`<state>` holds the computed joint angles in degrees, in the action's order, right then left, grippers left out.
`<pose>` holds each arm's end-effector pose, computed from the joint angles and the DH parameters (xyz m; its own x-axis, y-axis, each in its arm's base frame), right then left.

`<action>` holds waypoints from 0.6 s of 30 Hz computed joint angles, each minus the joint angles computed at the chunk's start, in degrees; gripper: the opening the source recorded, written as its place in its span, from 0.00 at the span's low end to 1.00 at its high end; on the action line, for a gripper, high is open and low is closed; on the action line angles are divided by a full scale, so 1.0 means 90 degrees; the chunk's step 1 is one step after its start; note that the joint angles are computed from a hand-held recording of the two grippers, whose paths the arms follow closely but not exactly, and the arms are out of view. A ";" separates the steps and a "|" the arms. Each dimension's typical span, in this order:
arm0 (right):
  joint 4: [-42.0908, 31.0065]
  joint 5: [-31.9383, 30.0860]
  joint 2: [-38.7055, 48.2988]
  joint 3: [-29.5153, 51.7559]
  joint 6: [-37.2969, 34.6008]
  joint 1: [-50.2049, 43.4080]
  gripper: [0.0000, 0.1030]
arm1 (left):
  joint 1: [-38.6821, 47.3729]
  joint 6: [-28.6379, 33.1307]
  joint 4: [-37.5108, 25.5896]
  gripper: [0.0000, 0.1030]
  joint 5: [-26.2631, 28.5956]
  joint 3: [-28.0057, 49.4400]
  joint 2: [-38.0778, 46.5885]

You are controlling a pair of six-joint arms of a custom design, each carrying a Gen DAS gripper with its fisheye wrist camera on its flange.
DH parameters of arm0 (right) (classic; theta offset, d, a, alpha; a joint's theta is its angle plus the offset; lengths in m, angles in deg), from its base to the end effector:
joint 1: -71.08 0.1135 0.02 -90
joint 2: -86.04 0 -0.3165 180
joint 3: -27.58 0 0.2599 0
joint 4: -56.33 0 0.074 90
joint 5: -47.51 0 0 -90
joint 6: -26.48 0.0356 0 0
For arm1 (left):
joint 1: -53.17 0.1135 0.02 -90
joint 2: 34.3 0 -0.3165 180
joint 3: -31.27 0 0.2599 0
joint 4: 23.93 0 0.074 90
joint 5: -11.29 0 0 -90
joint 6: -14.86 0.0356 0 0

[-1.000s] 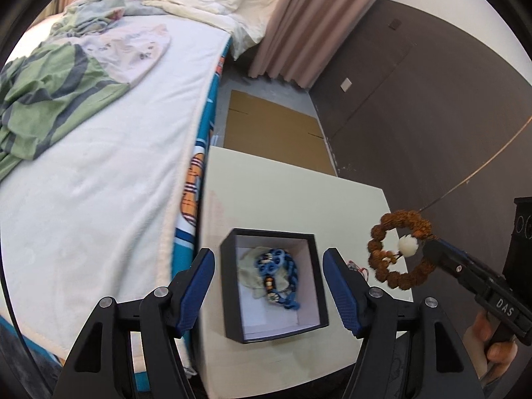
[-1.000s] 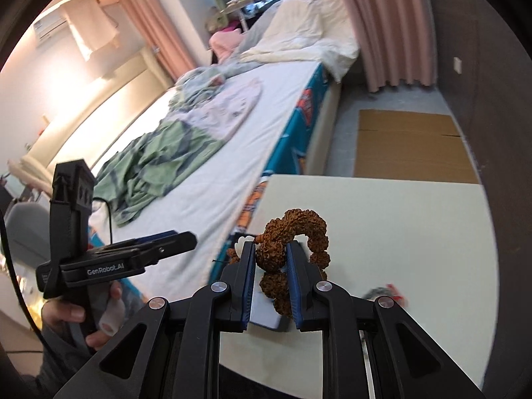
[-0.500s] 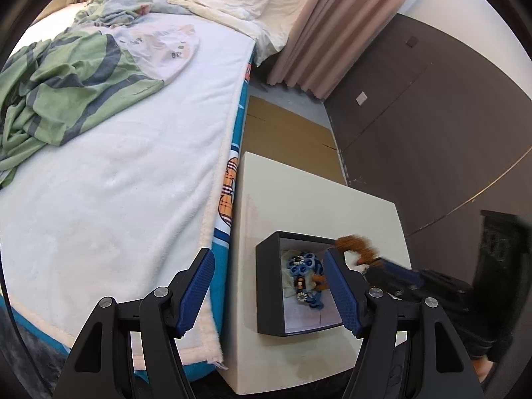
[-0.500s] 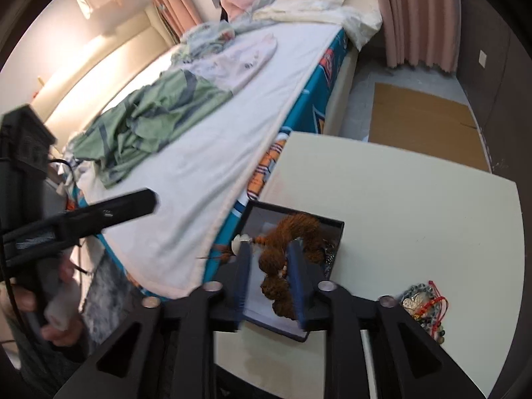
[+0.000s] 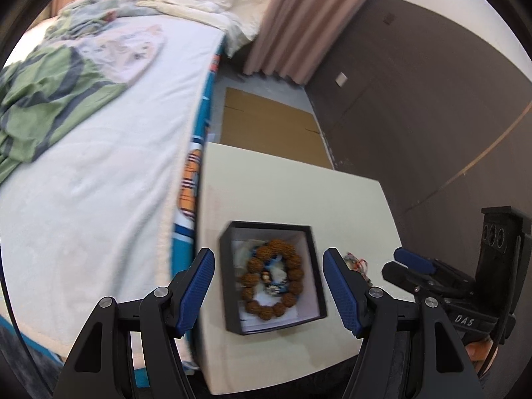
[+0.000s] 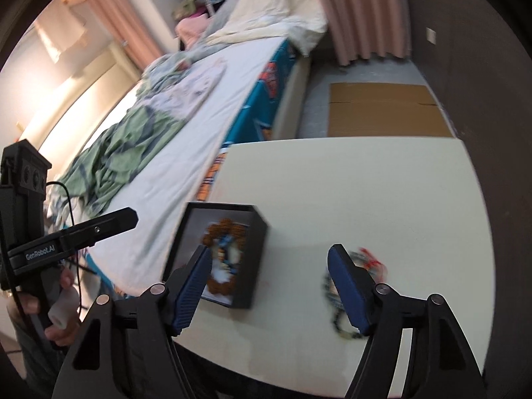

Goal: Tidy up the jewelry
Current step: 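Grasp the red-string bracelet with the left gripper and lift it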

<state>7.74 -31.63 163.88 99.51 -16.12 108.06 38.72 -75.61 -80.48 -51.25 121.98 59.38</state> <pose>0.2238 0.1601 0.3074 -0.8107 0.2945 -0.5060 0.1380 0.9361 0.3236 0.3381 -0.1041 0.3249 -0.8382 0.2085 -0.5040 0.4411 0.8026 -0.4016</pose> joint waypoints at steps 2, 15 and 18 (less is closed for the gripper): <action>-0.0049 0.0025 -0.0327 -0.0285 0.0171 -0.0107 0.70 | -0.0224 -0.0040 0.0004 0.66 -0.0079 0.0024 0.0013; -0.0398 0.0180 -0.2060 -0.1582 0.0870 -0.0604 0.70 | -0.1907 -0.0013 -0.0122 0.66 -0.0741 0.0454 0.0484; -0.0547 0.0300 -0.2445 -0.1814 0.1041 -0.0627 0.70 | -0.2216 -0.0022 -0.0144 0.66 -0.0849 0.0581 0.0671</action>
<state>2.81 -28.93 141.87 83.19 -6.76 102.42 18.78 -75.80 -81.78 -58.89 127.21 65.42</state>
